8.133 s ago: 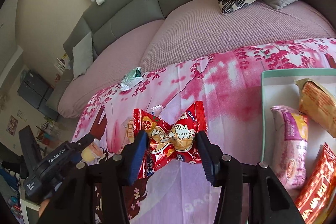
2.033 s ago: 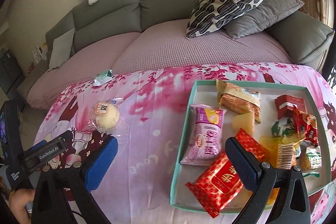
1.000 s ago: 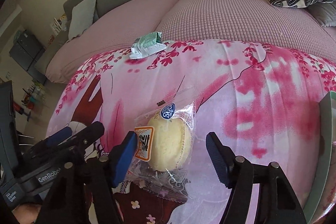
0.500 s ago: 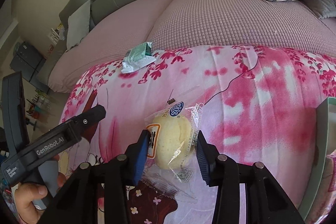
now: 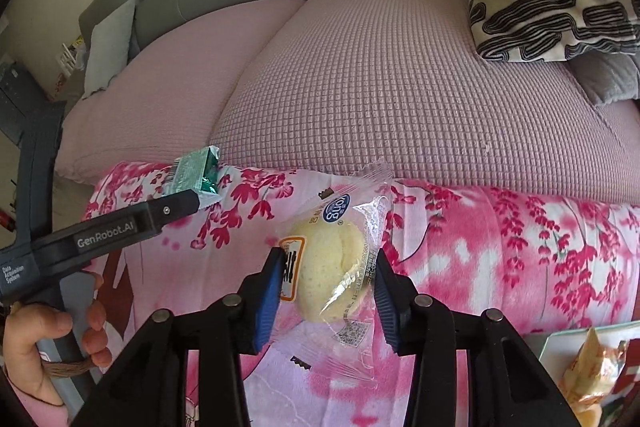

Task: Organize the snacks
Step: 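Grasp the clear-wrapped round bun with the right tool while the left grasps the green-white packet, then lift both held snacks and carry them over the teal tray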

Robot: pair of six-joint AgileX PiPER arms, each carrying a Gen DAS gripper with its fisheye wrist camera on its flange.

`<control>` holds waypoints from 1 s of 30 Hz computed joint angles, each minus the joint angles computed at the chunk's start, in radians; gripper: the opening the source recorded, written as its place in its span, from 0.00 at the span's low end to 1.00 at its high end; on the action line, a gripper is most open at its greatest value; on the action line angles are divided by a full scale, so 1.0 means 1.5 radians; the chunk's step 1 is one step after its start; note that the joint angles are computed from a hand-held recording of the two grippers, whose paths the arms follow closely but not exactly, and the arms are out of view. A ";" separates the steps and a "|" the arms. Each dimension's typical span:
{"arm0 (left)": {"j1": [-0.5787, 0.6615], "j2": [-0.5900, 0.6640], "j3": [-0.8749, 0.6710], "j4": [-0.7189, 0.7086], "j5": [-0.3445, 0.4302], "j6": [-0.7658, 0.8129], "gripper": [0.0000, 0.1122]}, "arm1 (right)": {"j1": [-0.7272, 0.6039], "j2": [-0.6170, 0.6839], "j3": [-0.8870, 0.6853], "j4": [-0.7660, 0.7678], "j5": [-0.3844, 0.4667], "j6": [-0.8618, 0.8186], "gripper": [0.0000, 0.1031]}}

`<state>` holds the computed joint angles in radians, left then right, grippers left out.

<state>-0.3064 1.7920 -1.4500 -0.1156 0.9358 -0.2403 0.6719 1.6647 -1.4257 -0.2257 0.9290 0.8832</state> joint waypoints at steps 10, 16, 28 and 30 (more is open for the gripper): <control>-0.016 0.086 -0.126 0.046 0.049 -0.046 0.45 | -0.017 0.046 -0.053 0.009 0.045 -0.060 0.44; -0.028 0.034 -0.065 0.046 0.033 -0.053 0.43 | -0.007 0.030 -0.056 0.007 0.059 -0.058 0.44; -0.136 -0.244 0.154 0.043 -0.043 -0.120 0.43 | 0.082 -0.126 0.059 -0.033 0.111 0.044 0.44; -0.184 -0.293 0.185 0.073 -0.052 -0.172 0.43 | 0.118 -0.161 0.086 -0.064 0.125 0.090 0.44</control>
<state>-0.5817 1.3518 -1.1731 -0.0056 0.8584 -0.4983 0.8484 1.4228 -1.2962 -0.3211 1.1172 1.0179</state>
